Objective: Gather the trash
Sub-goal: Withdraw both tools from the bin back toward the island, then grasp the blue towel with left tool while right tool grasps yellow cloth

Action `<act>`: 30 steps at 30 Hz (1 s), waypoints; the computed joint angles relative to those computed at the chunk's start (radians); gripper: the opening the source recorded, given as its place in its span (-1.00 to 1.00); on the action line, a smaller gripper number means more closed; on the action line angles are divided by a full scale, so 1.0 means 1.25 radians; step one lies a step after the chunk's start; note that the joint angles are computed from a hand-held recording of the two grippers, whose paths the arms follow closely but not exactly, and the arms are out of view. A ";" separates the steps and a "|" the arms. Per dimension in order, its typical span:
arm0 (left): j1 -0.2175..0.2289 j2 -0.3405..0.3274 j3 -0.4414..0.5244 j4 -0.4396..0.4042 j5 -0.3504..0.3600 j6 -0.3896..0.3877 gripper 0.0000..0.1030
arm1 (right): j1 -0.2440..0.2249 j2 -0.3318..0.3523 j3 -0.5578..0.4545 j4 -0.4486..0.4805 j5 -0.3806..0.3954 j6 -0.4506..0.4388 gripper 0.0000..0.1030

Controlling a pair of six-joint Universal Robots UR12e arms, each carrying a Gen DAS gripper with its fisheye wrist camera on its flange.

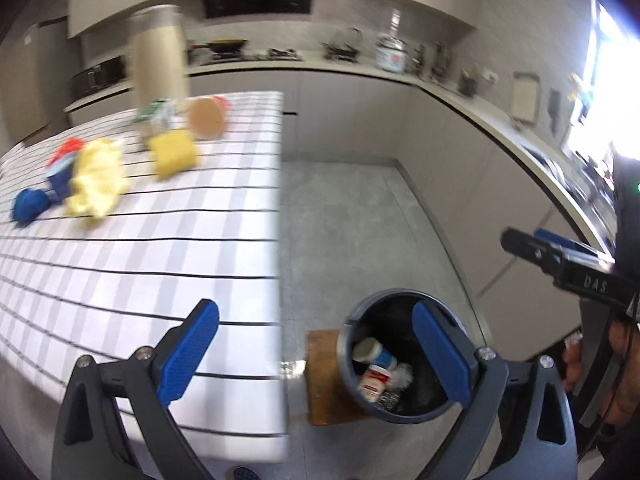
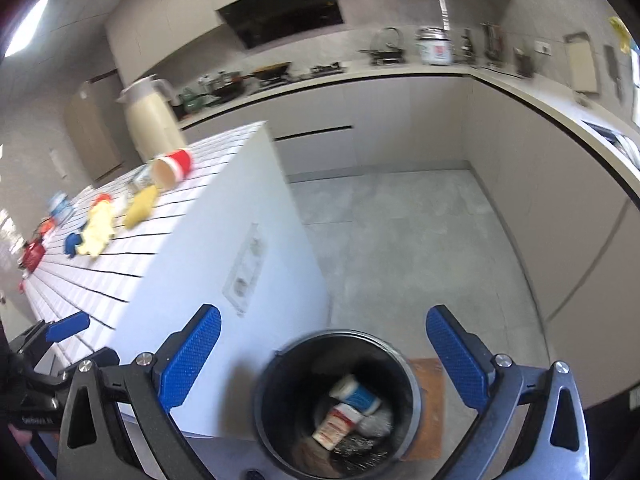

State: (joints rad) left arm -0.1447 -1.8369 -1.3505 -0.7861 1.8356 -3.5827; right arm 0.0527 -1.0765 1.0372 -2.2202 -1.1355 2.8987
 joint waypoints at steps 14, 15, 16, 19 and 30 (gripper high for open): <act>0.131 0.152 -0.182 0.054 0.045 -0.024 0.89 | 0.145 0.043 -0.096 0.046 -0.019 -0.047 1.00; 0.141 0.159 -0.190 0.054 0.047 -0.024 0.89 | 0.154 0.049 -0.105 0.046 -0.017 -0.048 1.00; 0.156 0.169 -0.203 0.058 0.047 -0.020 0.89 | 0.167 0.057 -0.117 0.047 -0.017 -0.052 1.00; 0.190 0.188 -0.229 0.068 0.043 -0.018 0.89 | 0.201 0.079 -0.149 0.049 -0.016 -0.059 1.00; 0.307 0.187 -0.244 0.099 0.001 0.067 0.89 | 0.301 0.210 -0.349 0.113 -0.057 -0.033 1.00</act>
